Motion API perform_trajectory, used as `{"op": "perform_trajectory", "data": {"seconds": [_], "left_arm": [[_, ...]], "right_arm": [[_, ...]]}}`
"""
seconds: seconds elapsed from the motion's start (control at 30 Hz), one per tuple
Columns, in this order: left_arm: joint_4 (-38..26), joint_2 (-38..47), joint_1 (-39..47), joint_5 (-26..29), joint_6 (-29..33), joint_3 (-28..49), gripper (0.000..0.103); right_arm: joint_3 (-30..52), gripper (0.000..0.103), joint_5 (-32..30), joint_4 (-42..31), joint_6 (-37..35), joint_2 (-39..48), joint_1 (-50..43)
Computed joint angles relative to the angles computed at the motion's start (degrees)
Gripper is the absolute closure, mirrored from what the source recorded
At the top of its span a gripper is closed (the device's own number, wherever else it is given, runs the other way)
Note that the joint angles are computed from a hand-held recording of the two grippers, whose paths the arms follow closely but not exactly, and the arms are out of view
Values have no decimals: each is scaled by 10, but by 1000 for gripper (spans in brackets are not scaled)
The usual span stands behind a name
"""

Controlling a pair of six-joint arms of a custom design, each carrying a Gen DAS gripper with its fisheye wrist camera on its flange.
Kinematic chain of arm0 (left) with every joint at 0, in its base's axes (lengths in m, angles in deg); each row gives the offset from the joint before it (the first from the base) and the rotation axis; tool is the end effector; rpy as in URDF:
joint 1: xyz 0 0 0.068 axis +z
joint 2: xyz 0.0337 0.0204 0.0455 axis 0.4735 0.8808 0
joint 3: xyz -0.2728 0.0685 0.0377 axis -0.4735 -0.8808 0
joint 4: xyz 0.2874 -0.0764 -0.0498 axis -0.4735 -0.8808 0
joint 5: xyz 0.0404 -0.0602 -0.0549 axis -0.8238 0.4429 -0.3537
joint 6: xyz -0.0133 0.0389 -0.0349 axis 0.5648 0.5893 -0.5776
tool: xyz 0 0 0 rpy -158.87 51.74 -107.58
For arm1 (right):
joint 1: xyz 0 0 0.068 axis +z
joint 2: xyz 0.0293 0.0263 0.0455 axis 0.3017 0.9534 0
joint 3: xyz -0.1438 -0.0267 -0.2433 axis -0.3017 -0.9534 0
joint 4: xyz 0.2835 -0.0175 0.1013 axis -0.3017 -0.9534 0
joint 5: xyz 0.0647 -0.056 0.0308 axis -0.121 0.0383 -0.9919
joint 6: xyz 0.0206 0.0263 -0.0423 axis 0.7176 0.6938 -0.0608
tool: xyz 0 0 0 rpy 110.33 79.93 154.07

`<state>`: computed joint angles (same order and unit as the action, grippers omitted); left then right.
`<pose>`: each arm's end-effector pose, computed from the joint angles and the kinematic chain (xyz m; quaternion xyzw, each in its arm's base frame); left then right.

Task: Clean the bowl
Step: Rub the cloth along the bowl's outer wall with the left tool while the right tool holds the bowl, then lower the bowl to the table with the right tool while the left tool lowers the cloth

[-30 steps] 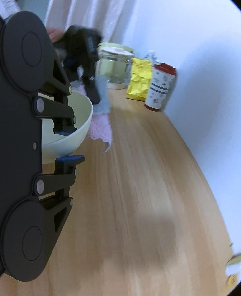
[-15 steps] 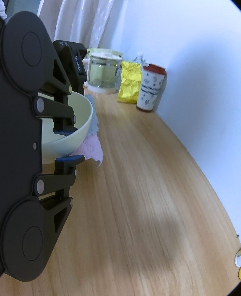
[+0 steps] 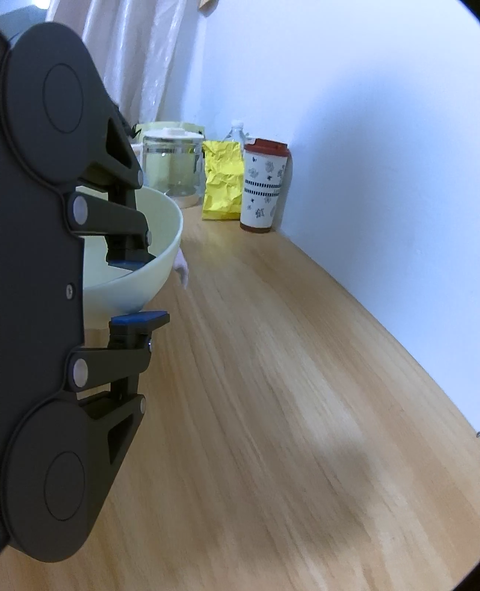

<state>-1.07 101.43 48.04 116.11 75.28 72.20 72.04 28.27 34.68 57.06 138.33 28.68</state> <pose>0.3160 0.0796 0.1004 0.2238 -0.8149 0.5346 0.0016 0.2308 0.0653 0.1043 0.2466 0.8380 0.4498 0.1863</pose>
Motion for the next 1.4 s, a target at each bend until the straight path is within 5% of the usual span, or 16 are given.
{"op": "perform_trajectory", "data": {"seconds": [0.1,0.4,0.9,1.2,1.3,1.4], "left_arm": [[78,-7,-29,-10,-72,-34,85],[109,21,-60,-36,-72,-17,85],[106,-65,-47,-118,45,11,85],[143,-91,-79,-259,146,2,85],[129,-90,-42,-275,216,-9,85],[157,-77,-57,-293,210,-12,85]], "right_arm": [[-14,77,-6,24,16,-4,-2],[-8,77,5,2,22,5,4],[-4,77,29,16,4,57,-2],[22,77,81,22,-49,114,12],[30,77,85,16,-57,124,13],[43,77,103,-1,-74,130,19]]}}
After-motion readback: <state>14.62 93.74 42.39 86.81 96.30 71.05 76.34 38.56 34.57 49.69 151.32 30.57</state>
